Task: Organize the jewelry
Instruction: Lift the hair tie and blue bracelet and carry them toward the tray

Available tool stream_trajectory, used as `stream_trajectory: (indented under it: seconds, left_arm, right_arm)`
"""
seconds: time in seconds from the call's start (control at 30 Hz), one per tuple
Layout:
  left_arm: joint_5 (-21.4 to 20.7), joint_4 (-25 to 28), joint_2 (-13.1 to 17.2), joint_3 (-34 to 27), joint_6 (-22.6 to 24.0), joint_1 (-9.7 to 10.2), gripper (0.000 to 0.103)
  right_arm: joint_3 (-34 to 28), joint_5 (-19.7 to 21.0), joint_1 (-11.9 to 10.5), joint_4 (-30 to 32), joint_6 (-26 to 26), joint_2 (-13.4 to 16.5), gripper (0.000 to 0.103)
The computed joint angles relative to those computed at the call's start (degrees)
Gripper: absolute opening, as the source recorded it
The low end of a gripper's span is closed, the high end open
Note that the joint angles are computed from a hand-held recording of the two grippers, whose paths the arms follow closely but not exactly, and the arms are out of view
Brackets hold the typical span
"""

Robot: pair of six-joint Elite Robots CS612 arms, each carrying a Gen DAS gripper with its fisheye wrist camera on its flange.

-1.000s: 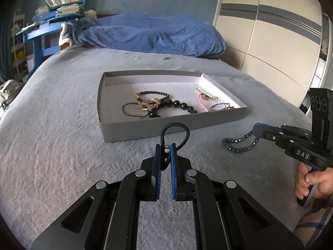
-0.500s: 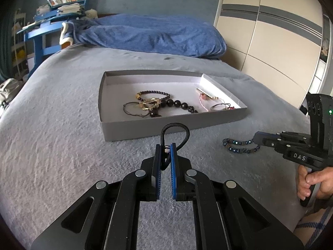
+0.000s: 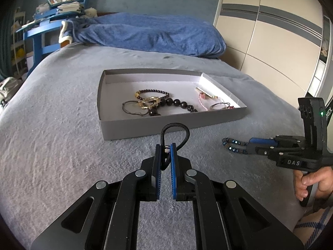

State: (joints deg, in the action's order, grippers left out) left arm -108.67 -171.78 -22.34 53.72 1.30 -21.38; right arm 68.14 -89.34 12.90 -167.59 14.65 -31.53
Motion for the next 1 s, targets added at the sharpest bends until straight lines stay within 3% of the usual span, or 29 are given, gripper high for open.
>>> stream_trajectory:
  seconds: [0.1, 0.27, 0.6, 1.0]
  left_arm:
    - [0.1, -0.1, 0.0, 0.1, 0.0, -0.03, 0.009]
    - [-0.2, -0.5, 0.0, 0.0, -0.3, 0.06, 0.009]
    - [-1.3, -1.1, -0.2, -1.2, -0.3, 0.24, 0.009]
    - [-1.5, 3.5, 2.7, -10.1, -0.4, 0.25, 0.009]
  right_arm:
    - [-0.4, 1.5, 0.0, 0.6, -1.4, 0.1, 0.007]
    - [0.5, 1.4, 0.4, -2.9, -3.4, -0.1, 0.007]
    - [1.2, 2.4, -0.1, -9.2, -1.5, -1.0, 0.007]
    - [-3.3, 1.6, -0.1, -9.5, -4.1, -0.7, 0.007]
